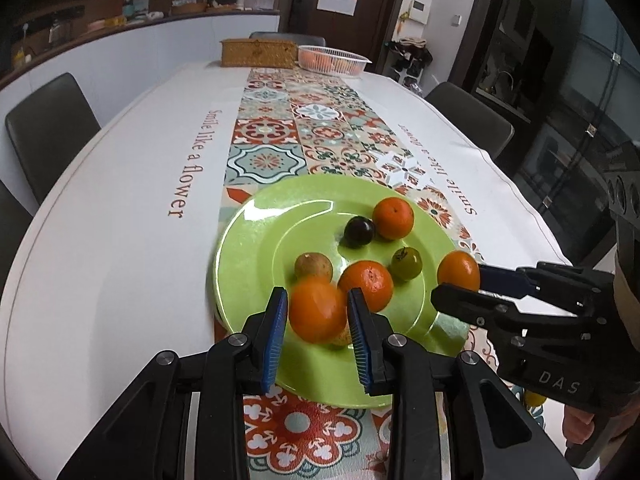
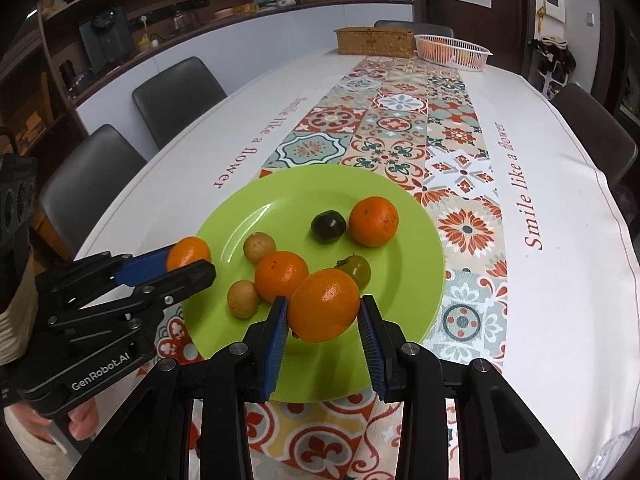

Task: Organize fruits
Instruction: 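Open the left tool over the plate while the right tool releases its orange there, then move both tools back toward the last dark plum and yellow-green fruit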

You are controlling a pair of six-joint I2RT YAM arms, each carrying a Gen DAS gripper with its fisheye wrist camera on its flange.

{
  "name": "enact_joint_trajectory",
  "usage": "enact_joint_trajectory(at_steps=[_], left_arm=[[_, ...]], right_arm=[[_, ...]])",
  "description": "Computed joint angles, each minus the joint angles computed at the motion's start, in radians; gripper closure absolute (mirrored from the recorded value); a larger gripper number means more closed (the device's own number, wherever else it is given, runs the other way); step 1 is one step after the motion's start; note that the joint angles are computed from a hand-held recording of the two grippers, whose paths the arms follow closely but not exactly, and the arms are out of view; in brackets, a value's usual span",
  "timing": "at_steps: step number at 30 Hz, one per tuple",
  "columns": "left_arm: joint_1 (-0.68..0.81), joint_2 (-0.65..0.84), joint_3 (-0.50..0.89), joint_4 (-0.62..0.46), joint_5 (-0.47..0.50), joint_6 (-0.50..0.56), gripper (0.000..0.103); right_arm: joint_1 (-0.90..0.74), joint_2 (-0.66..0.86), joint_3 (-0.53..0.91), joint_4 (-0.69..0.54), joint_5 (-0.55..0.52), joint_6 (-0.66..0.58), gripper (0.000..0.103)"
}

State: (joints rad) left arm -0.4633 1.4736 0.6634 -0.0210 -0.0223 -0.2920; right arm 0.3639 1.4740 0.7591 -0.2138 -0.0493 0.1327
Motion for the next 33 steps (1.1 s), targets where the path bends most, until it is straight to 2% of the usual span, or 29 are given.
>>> enact_joint_trajectory(at_steps=[2, 6, 14, 25, 27, 33], left_arm=[[0.0, -0.01, -0.002, 0.0, 0.001, -0.003, 0.061], [-0.022, -0.062, -0.006, -0.047, -0.037, -0.009, 0.06], [-0.145, -0.261, -0.032, -0.195, -0.2, -0.062, 0.055], [-0.34, -0.44, 0.017, -0.428, -0.387, -0.172, 0.049], [-0.391, -0.461, 0.032, -0.476, -0.435, -0.201, 0.044], [-0.515, -0.469, 0.081, -0.597, -0.544, -0.29, 0.038]], right_arm=[[-0.004, 0.011, 0.002, 0.0, -0.004, 0.004, 0.066], [-0.003, -0.005, -0.011, 0.001, 0.02, 0.011, 0.056], [0.012, -0.168, -0.08, -0.037, 0.061, 0.006, 0.056], [0.07, -0.472, -0.118, -0.222, 0.105, 0.037, 0.056], [0.076, -0.51, -0.115, -0.257, 0.111, 0.043, 0.056], [0.08, -0.596, -0.109, -0.34, 0.13, 0.052, 0.056]])
